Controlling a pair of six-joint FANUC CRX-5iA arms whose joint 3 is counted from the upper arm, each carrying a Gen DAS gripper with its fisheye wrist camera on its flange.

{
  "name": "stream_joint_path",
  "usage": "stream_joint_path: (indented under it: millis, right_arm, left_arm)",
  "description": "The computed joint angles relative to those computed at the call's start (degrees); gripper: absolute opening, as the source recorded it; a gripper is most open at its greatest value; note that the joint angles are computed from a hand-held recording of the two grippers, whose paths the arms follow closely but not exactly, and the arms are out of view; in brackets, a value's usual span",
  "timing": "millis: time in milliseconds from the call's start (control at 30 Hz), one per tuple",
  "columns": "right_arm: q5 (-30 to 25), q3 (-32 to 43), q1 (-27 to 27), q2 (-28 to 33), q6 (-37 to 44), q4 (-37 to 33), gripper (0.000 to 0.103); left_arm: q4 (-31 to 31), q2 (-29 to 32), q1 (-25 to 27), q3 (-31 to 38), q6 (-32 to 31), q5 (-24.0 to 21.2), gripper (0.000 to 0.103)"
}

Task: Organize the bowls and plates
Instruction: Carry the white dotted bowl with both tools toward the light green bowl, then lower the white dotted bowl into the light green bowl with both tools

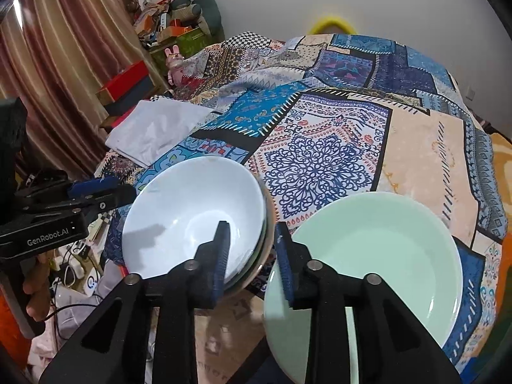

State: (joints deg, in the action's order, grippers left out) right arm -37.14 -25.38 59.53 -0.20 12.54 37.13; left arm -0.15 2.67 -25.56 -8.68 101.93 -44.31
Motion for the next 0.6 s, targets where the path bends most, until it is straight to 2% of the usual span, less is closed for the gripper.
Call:
stream_joint_path:
  millis: [367,600]
  right_arm:
    - [0.01,1.61,-1.96,1.6,4.77,-4.98,0.042]
    - [0.91,4.17,-2.71,4.13,8.58,-8.51,0.042]
  left_arm:
    - [6.32,2.57,2.78,-3.44,-5.18,-0.25,0.05]
    - [15.92,3.66,4.84,-7.14,-12.82,2.23,0.051]
